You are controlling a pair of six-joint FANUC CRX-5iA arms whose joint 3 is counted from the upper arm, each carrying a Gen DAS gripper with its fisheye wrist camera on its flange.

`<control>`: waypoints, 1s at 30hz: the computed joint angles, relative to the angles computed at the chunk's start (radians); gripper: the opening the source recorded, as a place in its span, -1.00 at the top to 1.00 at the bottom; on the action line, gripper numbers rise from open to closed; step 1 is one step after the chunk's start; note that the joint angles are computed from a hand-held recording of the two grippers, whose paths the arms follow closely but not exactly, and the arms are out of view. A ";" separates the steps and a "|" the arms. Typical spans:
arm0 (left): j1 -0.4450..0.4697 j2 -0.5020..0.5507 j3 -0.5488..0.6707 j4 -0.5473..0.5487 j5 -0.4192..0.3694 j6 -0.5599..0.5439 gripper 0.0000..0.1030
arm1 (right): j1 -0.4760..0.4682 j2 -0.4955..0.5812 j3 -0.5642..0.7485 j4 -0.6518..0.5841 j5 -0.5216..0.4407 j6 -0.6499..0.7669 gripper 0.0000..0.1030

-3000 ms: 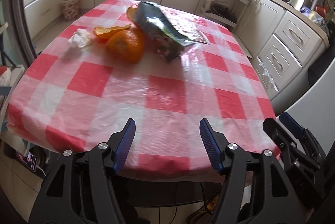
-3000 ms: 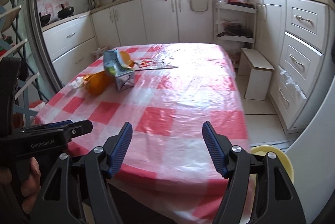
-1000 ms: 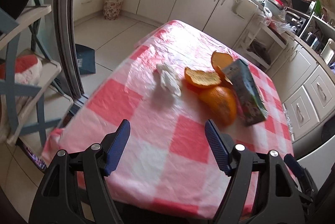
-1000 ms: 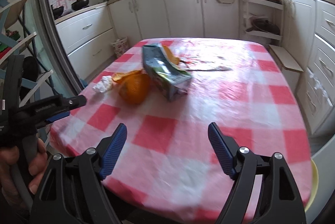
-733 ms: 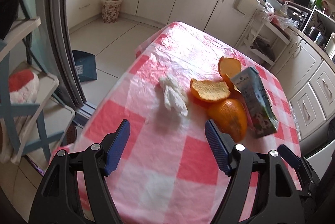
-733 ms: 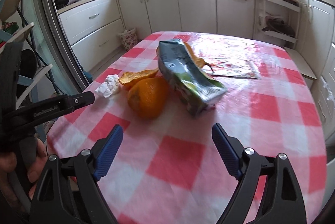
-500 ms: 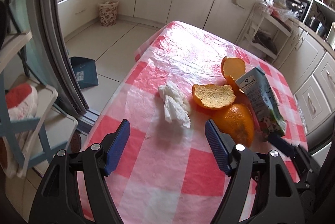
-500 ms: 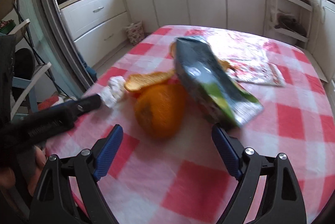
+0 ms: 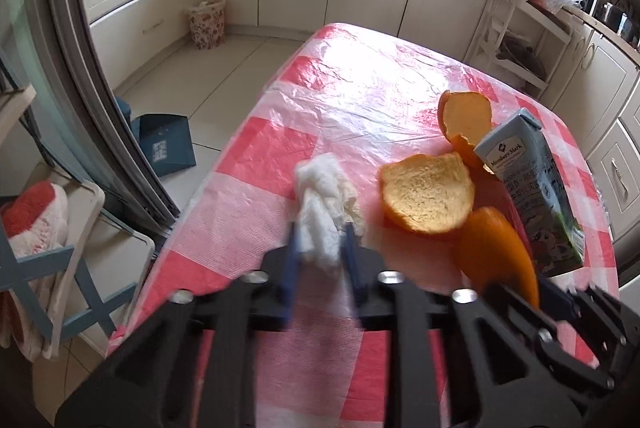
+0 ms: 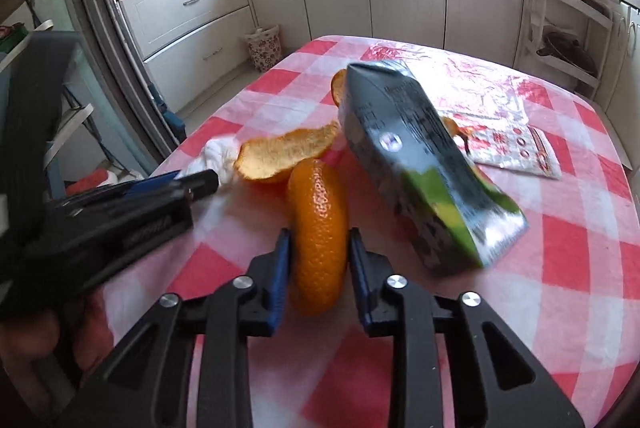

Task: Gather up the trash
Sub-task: 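Grasp the whole orange with the right gripper while the left grasps the small tissue, then carry orange and tissue to the yellow bin and open both grippers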

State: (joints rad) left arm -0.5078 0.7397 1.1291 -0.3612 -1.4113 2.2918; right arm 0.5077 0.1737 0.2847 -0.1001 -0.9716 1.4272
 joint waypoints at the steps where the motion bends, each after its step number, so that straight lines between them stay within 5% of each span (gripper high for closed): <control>1: -0.001 -0.006 -0.010 0.004 0.006 0.002 0.81 | -0.004 -0.020 -0.021 -0.008 0.006 0.004 0.47; 11: -0.043 -0.188 -0.292 0.086 0.181 0.087 0.84 | -0.043 -0.189 -0.169 -0.049 0.014 0.005 0.48; 16: -0.102 -0.218 -0.340 0.111 0.232 0.099 0.83 | -0.071 -0.303 -0.264 -0.024 0.026 -0.029 0.48; 24: -0.198 -0.122 -0.179 0.152 0.199 -0.005 0.83 | -0.140 -0.472 -0.433 0.085 0.055 -0.154 0.48; 30: -0.254 0.050 0.111 0.187 0.084 -0.094 0.83 | -0.231 -0.543 -0.524 0.156 0.072 -0.256 0.48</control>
